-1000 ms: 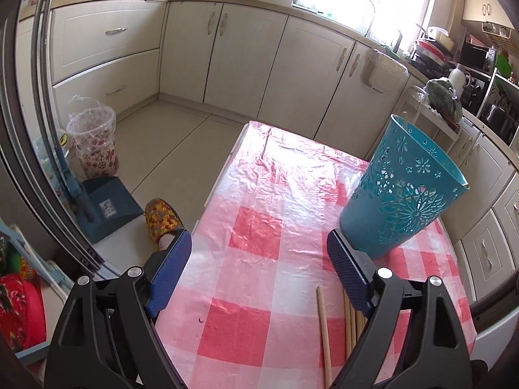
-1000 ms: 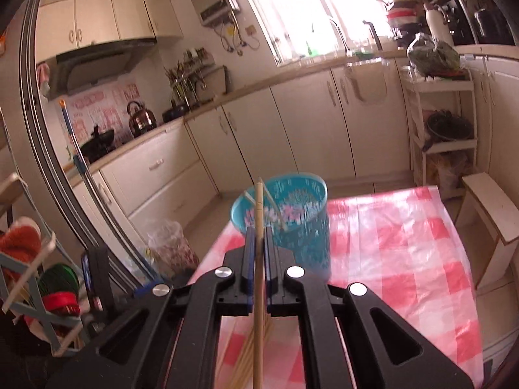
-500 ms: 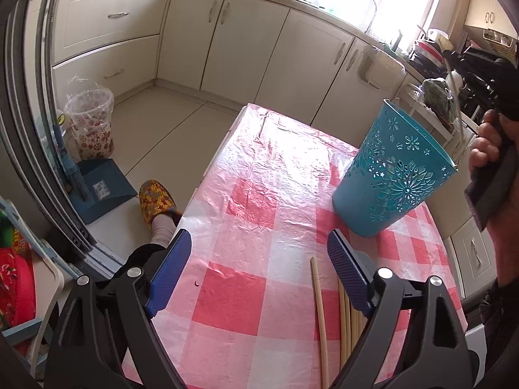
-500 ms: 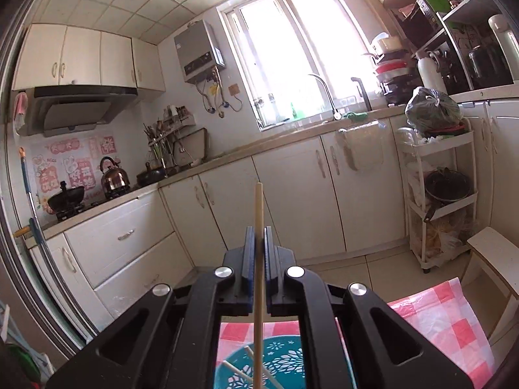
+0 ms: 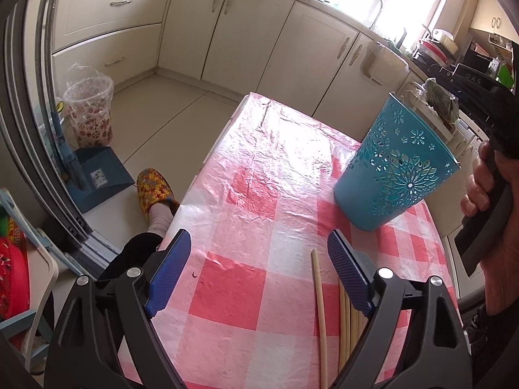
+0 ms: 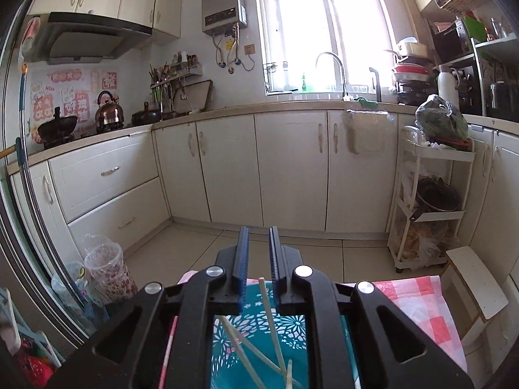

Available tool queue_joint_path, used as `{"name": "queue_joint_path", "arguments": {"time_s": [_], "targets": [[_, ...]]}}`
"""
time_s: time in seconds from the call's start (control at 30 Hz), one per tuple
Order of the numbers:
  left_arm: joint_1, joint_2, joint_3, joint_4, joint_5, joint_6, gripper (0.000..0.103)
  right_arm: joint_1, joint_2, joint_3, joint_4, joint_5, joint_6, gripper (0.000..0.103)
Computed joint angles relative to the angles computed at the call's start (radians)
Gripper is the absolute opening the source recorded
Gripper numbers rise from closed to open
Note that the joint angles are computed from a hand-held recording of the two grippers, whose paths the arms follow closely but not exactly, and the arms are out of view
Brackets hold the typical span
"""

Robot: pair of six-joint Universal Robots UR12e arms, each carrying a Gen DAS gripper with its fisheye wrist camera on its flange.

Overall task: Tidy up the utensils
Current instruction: 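Lift the chopstick with the right gripper and release it into the basket, then withdraw the right gripper from the basket while the left gripper approaches the chopsticks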

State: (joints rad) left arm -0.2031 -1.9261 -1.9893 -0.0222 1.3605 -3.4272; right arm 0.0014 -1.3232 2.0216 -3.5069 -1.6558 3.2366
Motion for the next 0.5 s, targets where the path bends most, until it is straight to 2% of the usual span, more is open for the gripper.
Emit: {"name": "queue_joint_path", "arguments": {"time_s": [0.1, 0.2, 0.37, 0.43, 0.5], "targets": [[-0.003, 0.006, -0.003, -0.007, 0.002, 0.008, 0.082, 0.02, -0.025, 0.01, 0.059, -0.055, -0.03, 0.016], [-0.008, 0.012, -0.005, -0.021, 0.003, 0.02, 0.083, 0.031, -0.058, 0.025, 0.14, -0.091, -0.02, 0.021], [-0.015, 0.023, -0.011, -0.043, -0.002, 0.041, 0.084, 0.047, -0.109, 0.064, 0.212, -0.15, -0.001, 0.039], [-0.02, 0.027, -0.013, -0.057, -0.001, 0.051, 0.084, 0.054, -0.13, 0.081, 0.234, -0.164, 0.008, 0.045], [-0.024, 0.031, -0.015, -0.066, 0.001, 0.061, 0.084, 0.056, -0.15, 0.098, 0.257, -0.162, 0.021, 0.046]]}}
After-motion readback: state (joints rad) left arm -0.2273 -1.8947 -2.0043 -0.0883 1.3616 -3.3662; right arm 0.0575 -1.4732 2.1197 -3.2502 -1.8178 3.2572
